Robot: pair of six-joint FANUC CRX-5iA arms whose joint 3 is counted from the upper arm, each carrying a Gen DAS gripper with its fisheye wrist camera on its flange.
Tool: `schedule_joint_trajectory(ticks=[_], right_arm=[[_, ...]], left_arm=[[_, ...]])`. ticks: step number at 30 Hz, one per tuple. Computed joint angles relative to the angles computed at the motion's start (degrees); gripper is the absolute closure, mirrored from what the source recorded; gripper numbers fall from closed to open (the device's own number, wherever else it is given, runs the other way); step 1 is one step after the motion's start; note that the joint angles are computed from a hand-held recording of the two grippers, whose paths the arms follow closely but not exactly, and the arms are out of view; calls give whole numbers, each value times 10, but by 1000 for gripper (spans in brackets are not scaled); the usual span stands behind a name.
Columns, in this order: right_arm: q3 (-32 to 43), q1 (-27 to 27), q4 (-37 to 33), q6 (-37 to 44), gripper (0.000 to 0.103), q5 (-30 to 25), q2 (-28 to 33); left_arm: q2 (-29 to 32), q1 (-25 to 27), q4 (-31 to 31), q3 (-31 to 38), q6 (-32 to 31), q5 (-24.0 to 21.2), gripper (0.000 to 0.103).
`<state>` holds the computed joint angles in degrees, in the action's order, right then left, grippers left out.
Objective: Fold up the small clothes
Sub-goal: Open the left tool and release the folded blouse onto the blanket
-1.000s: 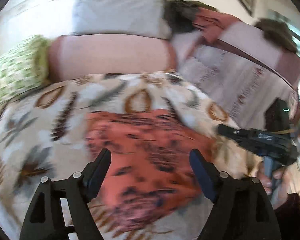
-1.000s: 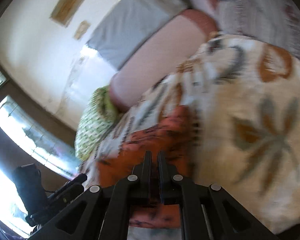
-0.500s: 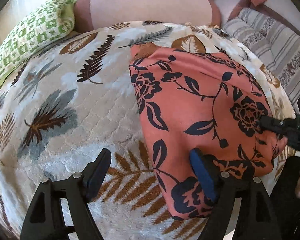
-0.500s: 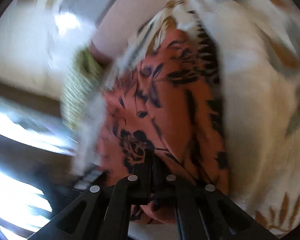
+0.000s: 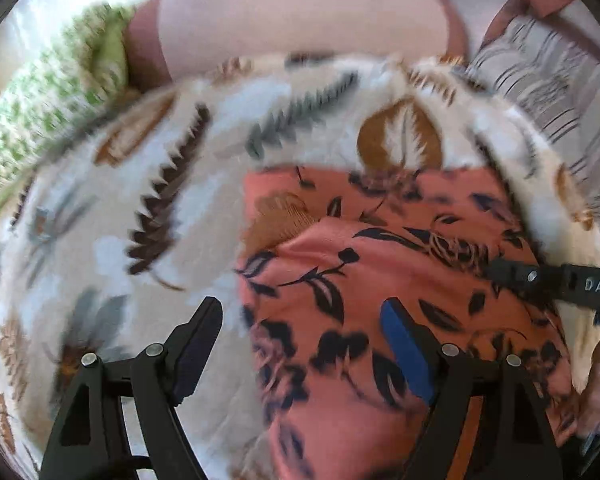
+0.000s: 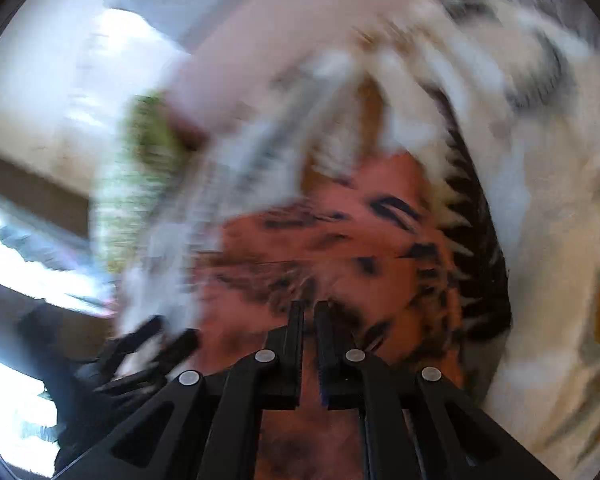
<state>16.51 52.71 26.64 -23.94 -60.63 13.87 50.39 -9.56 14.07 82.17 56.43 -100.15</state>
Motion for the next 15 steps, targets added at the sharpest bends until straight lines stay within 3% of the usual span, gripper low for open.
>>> schedule_joint_trajectory(ticks=[2, 5, 8, 12, 15], right_arm=[[-85, -14, 17, -59, 98, 101, -34], [-157, -12, 69, -148, 98, 162, -75], [-151, 22, 118, -151, 96, 96, -81], [-177, 63, 211, -194, 94, 102, -102], [-143, 100, 217, -149, 94, 59, -90]], left_arm=[[0, -6, -16, -20, 6, 4, 20], [-29, 5, 8, -76, 10, 30, 19], [-104, 22, 30, -195, -22, 91, 20], [-201, 58, 93, -344, -101, 139, 20], [-271, 82, 109, -448, -166, 158, 20]])
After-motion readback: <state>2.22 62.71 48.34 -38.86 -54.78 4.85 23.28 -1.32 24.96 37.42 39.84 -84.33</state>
